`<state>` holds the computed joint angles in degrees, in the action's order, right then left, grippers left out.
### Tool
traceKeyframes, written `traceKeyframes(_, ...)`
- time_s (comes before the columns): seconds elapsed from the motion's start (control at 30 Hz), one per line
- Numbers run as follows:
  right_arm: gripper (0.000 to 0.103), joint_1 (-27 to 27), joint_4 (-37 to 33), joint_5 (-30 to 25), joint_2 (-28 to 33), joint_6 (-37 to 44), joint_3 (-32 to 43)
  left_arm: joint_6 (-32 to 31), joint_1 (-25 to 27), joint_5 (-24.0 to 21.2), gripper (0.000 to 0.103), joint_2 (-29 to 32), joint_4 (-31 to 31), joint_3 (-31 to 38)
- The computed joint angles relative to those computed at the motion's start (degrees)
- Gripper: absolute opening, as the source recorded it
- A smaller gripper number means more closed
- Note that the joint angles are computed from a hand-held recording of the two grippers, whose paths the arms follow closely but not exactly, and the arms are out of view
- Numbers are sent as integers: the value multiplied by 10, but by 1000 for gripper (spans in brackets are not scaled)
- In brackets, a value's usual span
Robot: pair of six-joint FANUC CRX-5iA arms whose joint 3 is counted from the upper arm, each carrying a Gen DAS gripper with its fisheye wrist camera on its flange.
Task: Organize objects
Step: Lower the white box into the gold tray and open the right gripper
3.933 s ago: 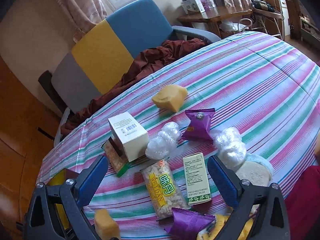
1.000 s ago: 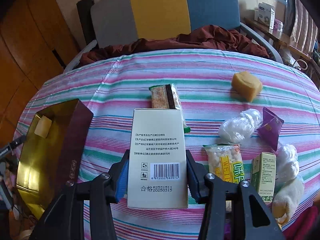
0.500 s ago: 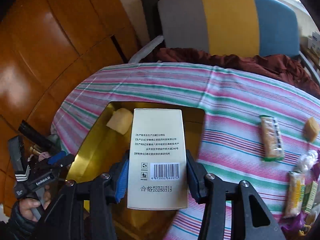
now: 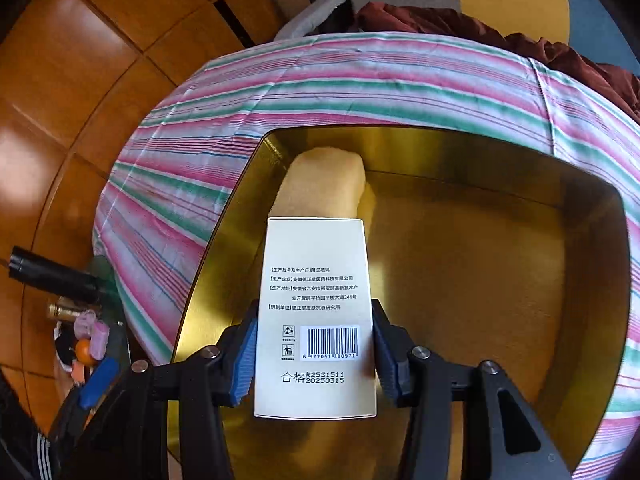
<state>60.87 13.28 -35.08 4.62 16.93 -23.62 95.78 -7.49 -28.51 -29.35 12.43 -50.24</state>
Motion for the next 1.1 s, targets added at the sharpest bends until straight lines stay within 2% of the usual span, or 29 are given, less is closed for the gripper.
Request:
traceKeyframes(0.13,57,-21,-81,24,25,35,32,1,4,-1,72,-2,-1,-2)
traceKeyframes(0.27,68,-42,-204,72,15,131,36,10,1,-2,72,1,-11,2)
traceKeyframes(0.4,70,-38,-202,99,-14,128,5,35,-12,-4,72,3,-38,12)
traceKeyframes(0.43,70,-35,-192,101,-20,121,-1,39,-15,-4,72,3,-43,14)
traceKeyframes(0.63,71,7,10,97,-74,-46,-89,115,-52,-13,78,2,-123,41)
traceKeyframes(0.7,76,23,86,81,-93,-104,-118,154,-73,-20,80,2,-166,54)
traceKeyframes(0.77,79,34,132,62,-108,-133,-136,176,-88,-24,81,4,-189,64)
traceKeyframes(0.97,82,65,231,7,-147,-193,-183,217,-126,-41,81,14,-236,88)
traceKeyframes(1.1,83,87,270,-29,-187,-240,-221,234,-155,-48,81,26,-256,102)
